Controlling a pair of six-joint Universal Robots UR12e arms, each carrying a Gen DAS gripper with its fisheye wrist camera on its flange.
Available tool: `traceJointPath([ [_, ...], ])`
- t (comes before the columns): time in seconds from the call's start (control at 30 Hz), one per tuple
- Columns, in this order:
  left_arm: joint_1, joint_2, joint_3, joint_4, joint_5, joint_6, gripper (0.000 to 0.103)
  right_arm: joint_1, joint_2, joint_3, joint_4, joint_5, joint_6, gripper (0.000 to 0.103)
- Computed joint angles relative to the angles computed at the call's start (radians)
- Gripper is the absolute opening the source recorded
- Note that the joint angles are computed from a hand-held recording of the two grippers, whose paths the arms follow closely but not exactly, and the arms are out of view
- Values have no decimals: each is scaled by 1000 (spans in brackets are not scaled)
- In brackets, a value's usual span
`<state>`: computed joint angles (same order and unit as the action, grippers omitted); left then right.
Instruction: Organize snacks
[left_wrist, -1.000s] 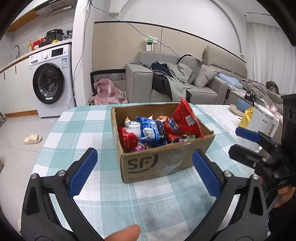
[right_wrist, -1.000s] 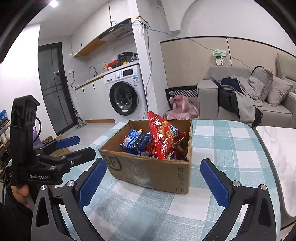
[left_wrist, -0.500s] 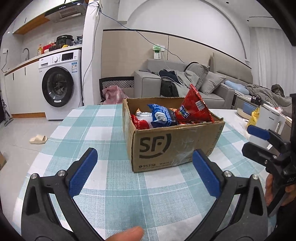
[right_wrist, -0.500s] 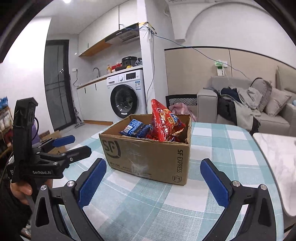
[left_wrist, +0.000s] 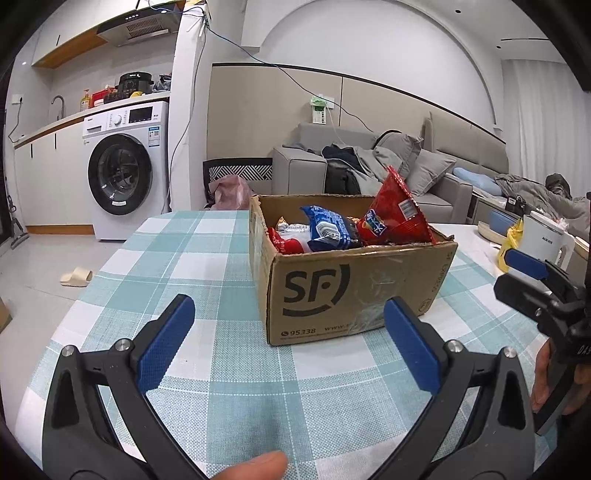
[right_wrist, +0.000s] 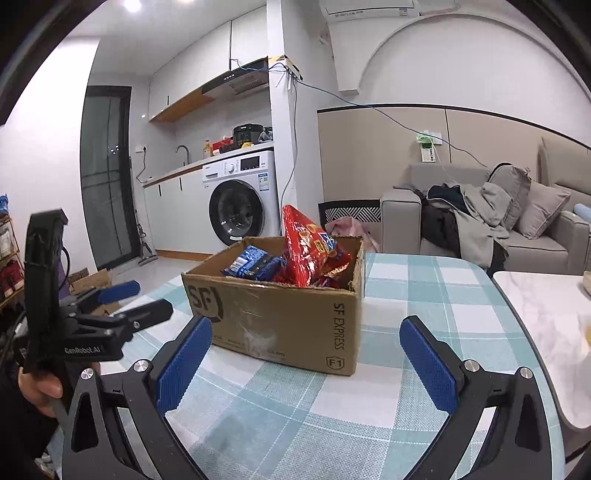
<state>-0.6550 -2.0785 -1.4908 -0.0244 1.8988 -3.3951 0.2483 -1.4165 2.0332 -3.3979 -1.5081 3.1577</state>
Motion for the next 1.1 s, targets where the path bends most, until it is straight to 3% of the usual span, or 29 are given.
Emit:
traceJointPath([
  [1.1, -4, 2, -12, 24, 18, 6, 102, 6, 8, -1, -14, -30, 4, 103],
])
